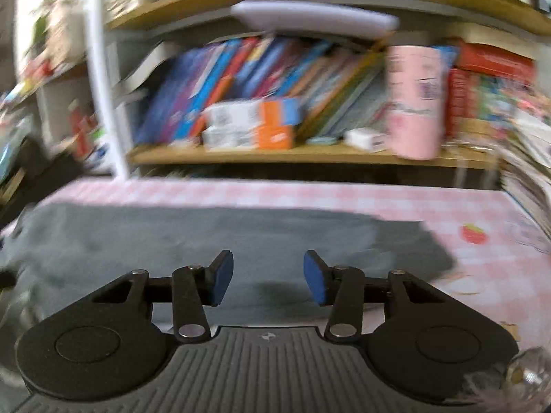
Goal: Fold clothes
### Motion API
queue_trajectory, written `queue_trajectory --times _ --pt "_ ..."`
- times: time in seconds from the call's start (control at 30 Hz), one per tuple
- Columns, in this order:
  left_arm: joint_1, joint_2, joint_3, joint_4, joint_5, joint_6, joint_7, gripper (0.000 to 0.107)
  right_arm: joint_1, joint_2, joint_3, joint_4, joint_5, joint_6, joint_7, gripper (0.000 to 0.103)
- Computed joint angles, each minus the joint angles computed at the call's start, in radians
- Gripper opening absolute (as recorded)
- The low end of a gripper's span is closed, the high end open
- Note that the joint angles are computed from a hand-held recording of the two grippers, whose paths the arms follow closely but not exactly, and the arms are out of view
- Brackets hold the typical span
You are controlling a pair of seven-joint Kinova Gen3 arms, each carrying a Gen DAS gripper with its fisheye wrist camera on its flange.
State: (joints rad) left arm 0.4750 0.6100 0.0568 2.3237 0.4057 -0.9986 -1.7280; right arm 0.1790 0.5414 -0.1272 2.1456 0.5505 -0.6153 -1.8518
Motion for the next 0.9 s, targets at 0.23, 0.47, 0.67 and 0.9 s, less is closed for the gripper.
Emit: queue_trajectory --times 0.23,0.47,0.67,0.9 --pt "0.004 0.003 -0.001 0.002 -0.001 -0.011 -0.008 0.103 -0.055 0.008 -0.006 -0.056 -0.073 0.167 0.048 0.032" --pt "0.0 0.001 0.001 0.003 -0.003 -0.009 -0.007 0.103 -0.04 0.024 -0.006 -0.072 -0.165 0.165 0.078 0.031" --pt "0.004 0.0 0.0 0.004 -0.007 -0.008 -0.018 0.103 -0.051 0.003 0.011 -0.004 -0.184 0.049 0.124 0.037" --pt "0.007 -0.001 0.0 0.006 -0.002 -0.01 -0.025 0.103 -0.041 -0.011 -0.022 0.033 -0.043 -0.012 0.116 0.038"
